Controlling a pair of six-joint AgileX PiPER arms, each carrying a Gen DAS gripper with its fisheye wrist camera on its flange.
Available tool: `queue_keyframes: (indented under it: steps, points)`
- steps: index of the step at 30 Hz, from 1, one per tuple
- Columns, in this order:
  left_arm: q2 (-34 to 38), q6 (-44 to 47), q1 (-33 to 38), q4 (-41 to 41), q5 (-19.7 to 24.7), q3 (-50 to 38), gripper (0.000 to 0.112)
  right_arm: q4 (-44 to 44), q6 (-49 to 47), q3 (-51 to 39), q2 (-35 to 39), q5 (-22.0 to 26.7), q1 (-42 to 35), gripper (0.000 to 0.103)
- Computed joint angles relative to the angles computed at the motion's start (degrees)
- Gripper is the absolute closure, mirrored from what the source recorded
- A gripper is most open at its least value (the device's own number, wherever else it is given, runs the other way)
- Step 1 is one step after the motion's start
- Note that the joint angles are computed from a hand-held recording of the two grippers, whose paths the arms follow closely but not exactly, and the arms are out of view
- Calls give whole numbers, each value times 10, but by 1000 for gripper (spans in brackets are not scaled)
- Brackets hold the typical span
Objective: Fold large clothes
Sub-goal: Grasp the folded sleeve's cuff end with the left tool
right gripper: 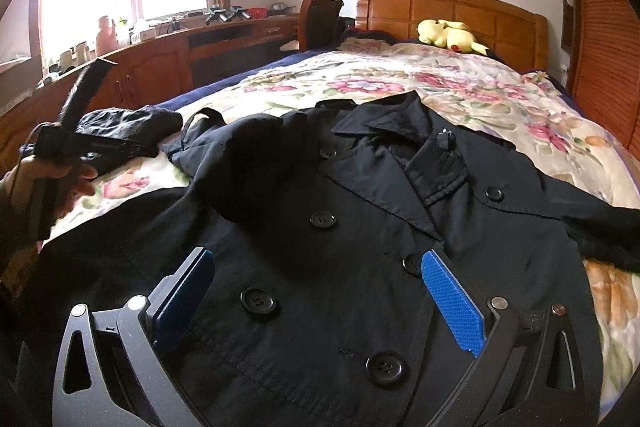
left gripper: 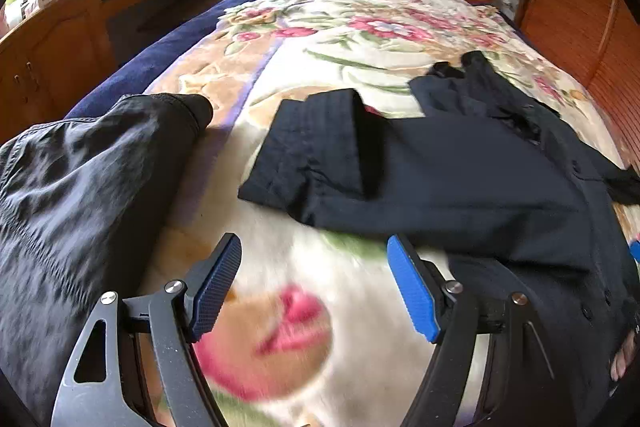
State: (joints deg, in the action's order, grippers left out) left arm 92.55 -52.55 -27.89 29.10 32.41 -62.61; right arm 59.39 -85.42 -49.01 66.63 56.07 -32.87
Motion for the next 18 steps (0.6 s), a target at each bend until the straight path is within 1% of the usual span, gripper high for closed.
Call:
queue_keyframes:
  steps: [3, 10, 15, 18]
  points:
    - [35, 19, 22, -22, -5, -32, 36, -6, 3, -1, 2, 0, 1, 0]
    - [110, 51, 50, -50, 13, -104, 36, -13, 4, -4, -1, 12, -5, 0]
    - [136, 84, 71, -111, 10, -119, 35, -13, 1, -3, -4, 24, -15, 0]
    - [135, 65, 70, -104, 8, -118, 35, -13, -3, -3, -7, 35, -26, 0]
